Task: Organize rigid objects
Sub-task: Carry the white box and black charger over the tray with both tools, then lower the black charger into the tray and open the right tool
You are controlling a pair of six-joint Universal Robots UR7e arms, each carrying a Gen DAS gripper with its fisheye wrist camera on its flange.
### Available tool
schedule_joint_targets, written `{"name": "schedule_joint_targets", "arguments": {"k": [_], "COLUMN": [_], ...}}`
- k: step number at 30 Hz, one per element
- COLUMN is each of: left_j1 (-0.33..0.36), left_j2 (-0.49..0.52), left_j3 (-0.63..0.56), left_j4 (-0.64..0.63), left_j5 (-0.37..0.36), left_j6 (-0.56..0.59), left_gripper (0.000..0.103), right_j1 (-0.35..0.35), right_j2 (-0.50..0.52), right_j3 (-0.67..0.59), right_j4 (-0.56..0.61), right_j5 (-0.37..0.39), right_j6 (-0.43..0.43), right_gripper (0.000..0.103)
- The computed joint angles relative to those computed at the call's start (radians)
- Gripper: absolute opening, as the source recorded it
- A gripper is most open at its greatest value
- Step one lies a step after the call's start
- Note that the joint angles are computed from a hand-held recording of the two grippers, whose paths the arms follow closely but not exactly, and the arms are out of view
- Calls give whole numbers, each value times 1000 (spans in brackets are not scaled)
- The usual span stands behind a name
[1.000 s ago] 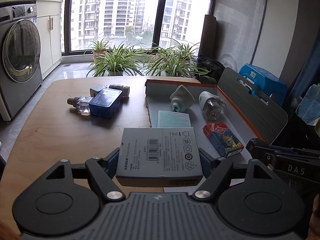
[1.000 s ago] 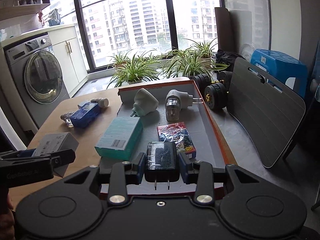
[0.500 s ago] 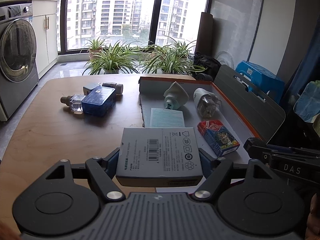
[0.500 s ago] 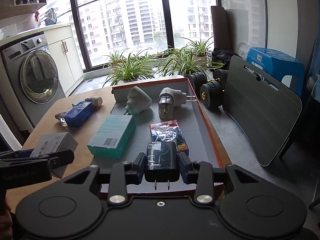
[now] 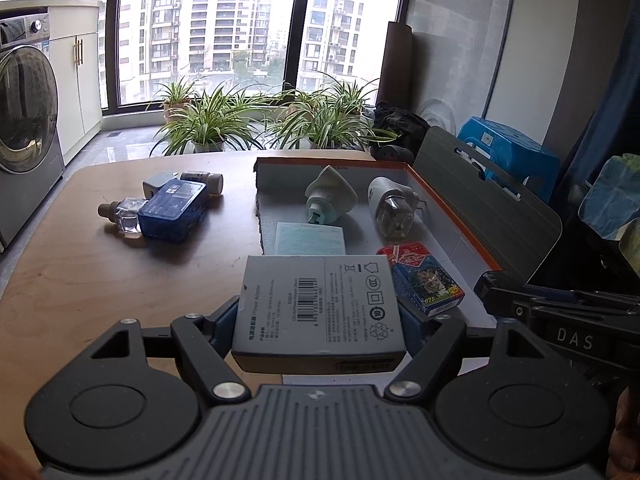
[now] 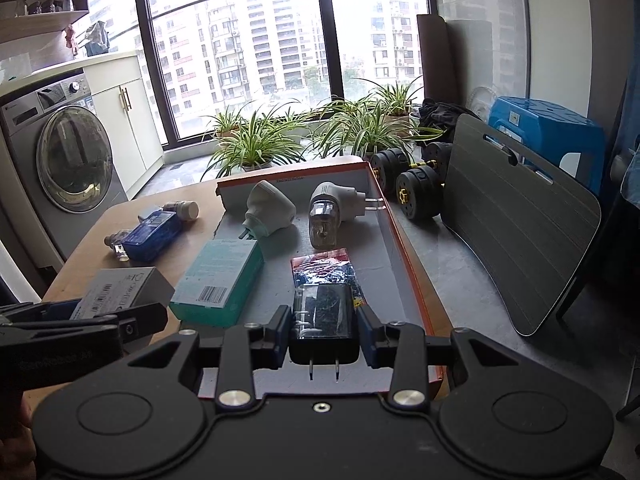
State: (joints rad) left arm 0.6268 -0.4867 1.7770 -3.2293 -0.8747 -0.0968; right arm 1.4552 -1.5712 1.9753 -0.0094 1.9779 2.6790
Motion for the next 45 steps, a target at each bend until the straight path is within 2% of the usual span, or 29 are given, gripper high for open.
{"name": "schedule_joint_targets", "arguments": {"k": [45], "left_j1": [19], "left_j2": [5], "left_j3": [-26], "left_j4": [34], "left_j5": [12], "left_j6": [-19], "left_gripper": [80], "right_j1": [7], "right_j2": [69], "right_j3": [-48], "right_j4": [22], "right_j5": [-15], "right_j6": [-5], "right_gripper": [44]}}
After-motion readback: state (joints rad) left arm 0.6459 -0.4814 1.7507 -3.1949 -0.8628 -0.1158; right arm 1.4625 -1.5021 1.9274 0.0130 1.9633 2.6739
